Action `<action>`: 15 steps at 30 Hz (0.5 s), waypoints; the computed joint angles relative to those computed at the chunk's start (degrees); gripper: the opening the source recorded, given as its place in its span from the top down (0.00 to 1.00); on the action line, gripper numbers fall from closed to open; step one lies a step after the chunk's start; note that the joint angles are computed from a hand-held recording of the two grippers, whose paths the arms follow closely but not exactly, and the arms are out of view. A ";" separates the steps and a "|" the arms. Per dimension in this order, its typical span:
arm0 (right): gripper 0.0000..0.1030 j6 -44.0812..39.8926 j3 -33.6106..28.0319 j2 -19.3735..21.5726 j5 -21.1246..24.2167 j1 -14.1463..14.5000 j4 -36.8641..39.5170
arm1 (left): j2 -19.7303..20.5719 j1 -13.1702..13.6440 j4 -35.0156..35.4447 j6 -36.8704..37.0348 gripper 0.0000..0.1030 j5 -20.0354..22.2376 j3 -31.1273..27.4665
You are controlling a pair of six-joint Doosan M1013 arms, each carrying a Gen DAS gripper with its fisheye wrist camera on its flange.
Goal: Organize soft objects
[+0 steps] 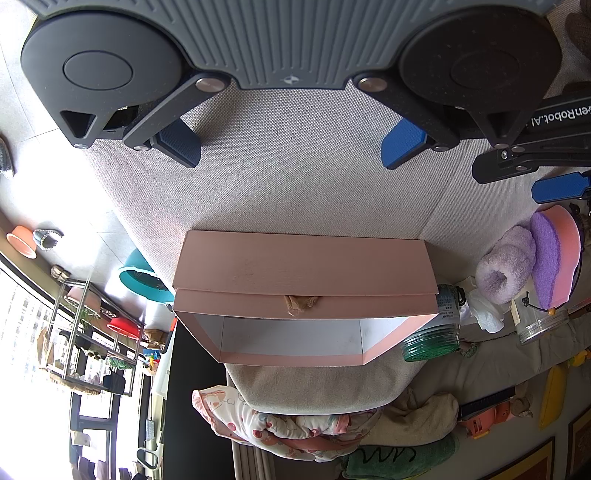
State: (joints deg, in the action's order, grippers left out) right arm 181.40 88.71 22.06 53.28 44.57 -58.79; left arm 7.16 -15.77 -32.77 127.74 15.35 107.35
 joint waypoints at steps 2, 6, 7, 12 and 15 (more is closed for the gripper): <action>0.00 0.00 0.00 0.00 0.00 0.00 0.00 | 0.00 0.01 -0.14 0.12 0.24 0.02 0.00; 0.00 0.01 0.00 0.01 0.01 0.01 -0.01 | 0.00 -0.01 0.01 0.00 0.24 -0.01 0.00; 0.00 0.02 -0.01 0.01 -0.01 0.01 -0.03 | 0.00 0.01 -0.02 0.02 0.24 0.00 0.00; 0.00 0.03 -0.01 0.02 -0.01 0.02 -0.04 | 0.00 0.01 -0.02 0.02 0.24 0.00 0.00; 0.00 0.03 -0.02 0.02 -0.01 0.03 -0.05 | 0.00 -0.02 0.00 -0.02 0.24 -0.01 0.00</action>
State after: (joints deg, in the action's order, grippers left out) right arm 181.43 88.69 22.08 53.27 44.60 -58.84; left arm 7.17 -15.79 -32.77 127.72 15.34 107.36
